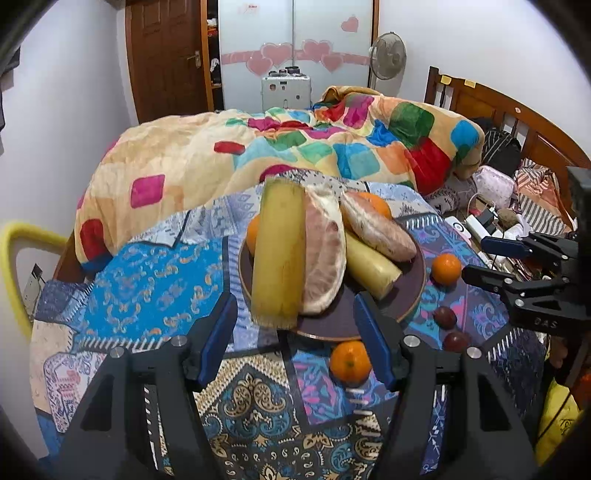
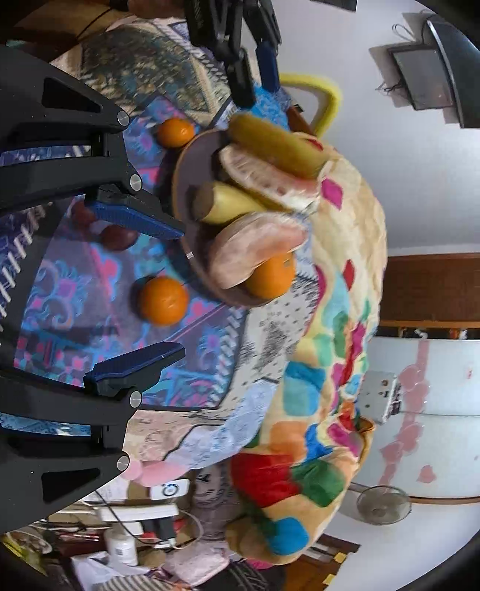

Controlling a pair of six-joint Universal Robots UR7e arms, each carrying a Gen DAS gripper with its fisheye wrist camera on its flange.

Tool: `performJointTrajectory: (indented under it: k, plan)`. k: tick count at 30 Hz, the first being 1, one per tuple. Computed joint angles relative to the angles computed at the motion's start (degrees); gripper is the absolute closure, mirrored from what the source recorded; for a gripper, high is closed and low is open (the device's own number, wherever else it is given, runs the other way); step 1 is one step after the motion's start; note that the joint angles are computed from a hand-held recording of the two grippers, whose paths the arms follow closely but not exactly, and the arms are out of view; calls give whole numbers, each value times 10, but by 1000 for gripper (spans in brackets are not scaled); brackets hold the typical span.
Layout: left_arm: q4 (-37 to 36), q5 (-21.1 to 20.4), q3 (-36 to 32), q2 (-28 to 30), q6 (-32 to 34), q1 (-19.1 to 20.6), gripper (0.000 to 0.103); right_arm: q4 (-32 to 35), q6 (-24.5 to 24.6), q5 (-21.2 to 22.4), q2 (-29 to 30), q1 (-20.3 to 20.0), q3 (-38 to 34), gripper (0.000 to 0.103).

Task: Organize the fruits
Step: 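Grasp a small orange with the right gripper while the left grasps another orange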

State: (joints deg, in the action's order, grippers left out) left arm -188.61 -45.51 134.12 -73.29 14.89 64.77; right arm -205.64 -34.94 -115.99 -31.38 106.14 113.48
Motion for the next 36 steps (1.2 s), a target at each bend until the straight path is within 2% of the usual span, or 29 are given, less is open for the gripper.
performJointTrajectory:
  k: [11, 13, 15, 26, 31, 36]
  plan:
    - [7, -3, 0, 18, 4, 26, 37, 54, 22, 7, 17, -29, -31, 50]
    - [4, -4, 1, 19, 4, 27, 37, 68, 32, 13, 16, -33, -37, 66]
    - [8, -10, 3, 15, -1, 28, 37, 84, 41, 31, 10, -39, -36, 68]
    - [21, -12, 31, 3, -36, 6, 37, 14, 13, 20, -4, -27, 15, 69]
    - [50, -34, 30, 6, -61, 12, 37, -11, 1, 27, -19, -22, 46, 69]
    - [64, -39, 21, 28, -71, 15, 49, -32, -15, 30, -26, -17, 70, 69]
